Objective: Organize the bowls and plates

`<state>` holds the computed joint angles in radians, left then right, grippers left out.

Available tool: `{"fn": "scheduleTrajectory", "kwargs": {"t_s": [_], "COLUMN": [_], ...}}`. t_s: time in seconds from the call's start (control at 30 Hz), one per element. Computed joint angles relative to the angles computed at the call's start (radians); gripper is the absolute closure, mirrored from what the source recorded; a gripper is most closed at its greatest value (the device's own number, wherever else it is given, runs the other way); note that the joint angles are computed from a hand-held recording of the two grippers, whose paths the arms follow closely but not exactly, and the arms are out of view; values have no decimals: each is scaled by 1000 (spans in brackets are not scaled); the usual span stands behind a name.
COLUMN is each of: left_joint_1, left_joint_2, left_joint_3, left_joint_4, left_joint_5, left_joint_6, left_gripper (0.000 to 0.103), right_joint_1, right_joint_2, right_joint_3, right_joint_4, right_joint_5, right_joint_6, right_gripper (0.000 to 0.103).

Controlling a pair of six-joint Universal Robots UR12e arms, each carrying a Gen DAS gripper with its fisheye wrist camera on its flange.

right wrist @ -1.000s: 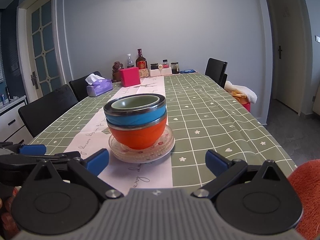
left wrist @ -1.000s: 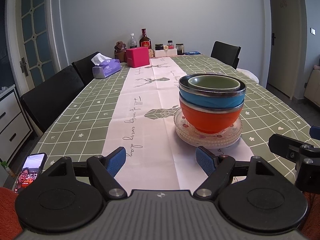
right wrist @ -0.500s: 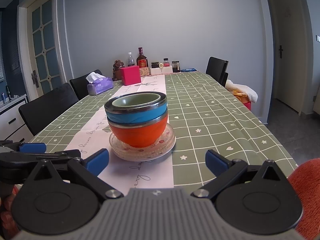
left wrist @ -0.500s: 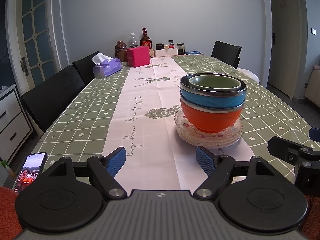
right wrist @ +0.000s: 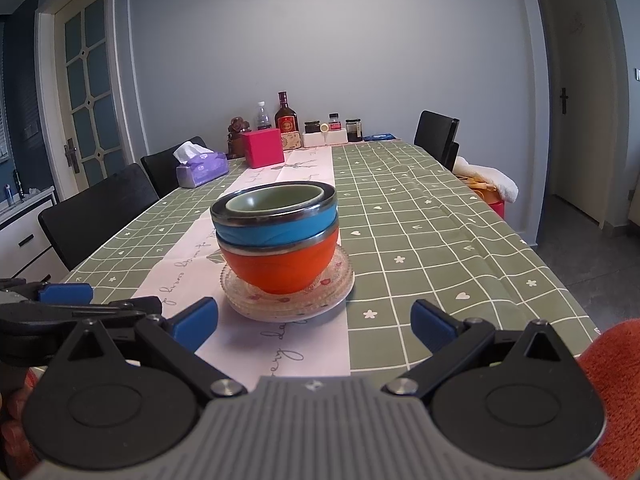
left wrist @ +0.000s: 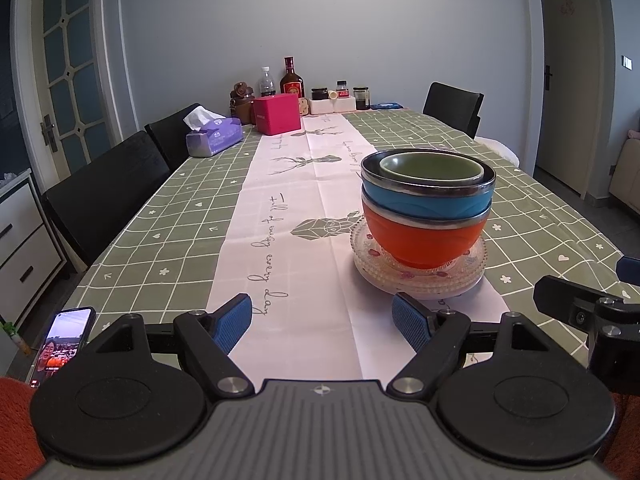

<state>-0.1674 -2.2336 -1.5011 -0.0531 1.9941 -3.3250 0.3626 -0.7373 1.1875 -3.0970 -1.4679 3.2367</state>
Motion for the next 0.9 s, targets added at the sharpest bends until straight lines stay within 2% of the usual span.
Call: {"fn": "scheduleTrajectory", "kwargs": {"t_s": [0.9], "left_joint_1": [2], "left_joint_2": [3], "left_joint_3": [0], "left_joint_4": [-9], "left_joint_5": [-2], "left_joint_6": [-12], "left_gripper": [10], "right_joint_1": [1], "right_joint_2": [4], "right_joint_3": [-17], "right_joint_4": [55], "right_joint_5": [8], "right_joint_6": [-13], "right_gripper": [3]}}
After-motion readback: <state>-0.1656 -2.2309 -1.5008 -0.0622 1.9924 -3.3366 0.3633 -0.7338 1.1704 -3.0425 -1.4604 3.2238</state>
